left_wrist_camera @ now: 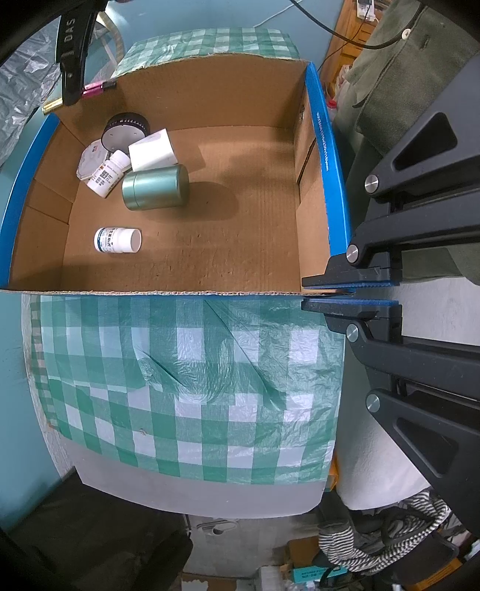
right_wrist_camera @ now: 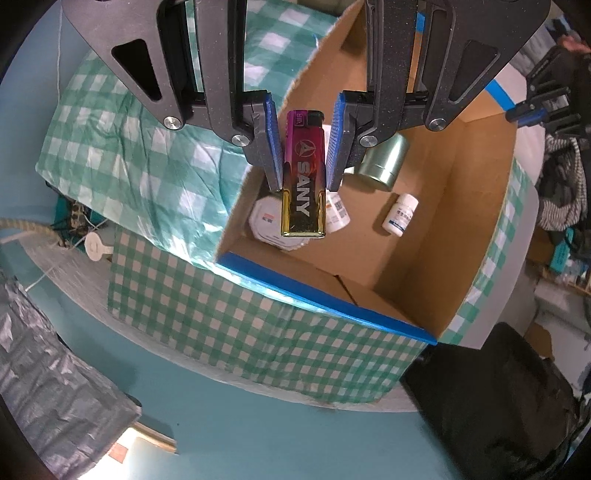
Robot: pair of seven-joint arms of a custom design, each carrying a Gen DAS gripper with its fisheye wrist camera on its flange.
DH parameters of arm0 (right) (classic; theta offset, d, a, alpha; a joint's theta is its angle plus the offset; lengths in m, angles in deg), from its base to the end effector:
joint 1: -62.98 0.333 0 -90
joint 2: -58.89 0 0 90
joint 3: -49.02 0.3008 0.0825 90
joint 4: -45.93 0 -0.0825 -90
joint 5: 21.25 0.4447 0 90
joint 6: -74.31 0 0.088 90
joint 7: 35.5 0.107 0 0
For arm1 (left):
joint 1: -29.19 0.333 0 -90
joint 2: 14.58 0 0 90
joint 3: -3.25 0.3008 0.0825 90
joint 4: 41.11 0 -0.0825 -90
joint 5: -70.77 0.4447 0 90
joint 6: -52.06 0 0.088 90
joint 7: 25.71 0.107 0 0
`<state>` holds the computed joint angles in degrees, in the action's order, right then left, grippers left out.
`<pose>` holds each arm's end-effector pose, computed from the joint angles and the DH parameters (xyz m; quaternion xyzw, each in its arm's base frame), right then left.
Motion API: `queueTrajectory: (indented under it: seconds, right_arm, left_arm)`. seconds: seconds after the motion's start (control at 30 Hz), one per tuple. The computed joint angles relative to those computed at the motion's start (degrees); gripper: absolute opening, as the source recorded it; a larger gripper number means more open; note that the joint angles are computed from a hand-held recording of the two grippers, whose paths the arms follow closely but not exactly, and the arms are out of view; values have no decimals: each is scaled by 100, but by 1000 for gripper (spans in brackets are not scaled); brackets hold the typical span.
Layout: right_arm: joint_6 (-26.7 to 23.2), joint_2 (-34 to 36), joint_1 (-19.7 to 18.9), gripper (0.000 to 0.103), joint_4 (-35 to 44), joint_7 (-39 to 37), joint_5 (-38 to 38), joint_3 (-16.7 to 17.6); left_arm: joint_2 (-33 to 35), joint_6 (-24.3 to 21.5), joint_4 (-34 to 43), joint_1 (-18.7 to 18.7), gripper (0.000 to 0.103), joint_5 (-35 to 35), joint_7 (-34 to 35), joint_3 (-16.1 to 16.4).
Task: Organize rigid objects
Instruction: 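Lower the lighter beside the fan and open the right tool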
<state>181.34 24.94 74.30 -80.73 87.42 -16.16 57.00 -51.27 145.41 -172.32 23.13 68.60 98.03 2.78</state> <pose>0.4304 0.1689 0.6049 -0.6020 0.7890 -0.0361 0.1172 0.4188 -0.0523 0.5620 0.4223 -0.9062 0.0087 0.0173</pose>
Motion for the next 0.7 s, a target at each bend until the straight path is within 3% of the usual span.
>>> queueTrajectory:
  seconds: [0.5, 0.6, 0.7]
  right_arm:
    - [112, 98, 1, 22, -20, -10, 57, -38]
    - [66, 84, 6, 25, 7, -14, 36, -25]
    - [11, 61, 5, 35, 41, -11, -32, 12]
  left_arm:
    - [-61, -17, -41, 5, 4, 18, 25, 8]
    - [-61, -30, -37, 5, 4, 10, 8, 7]
    - [-58, -20, -37, 1, 4, 18, 18, 6]
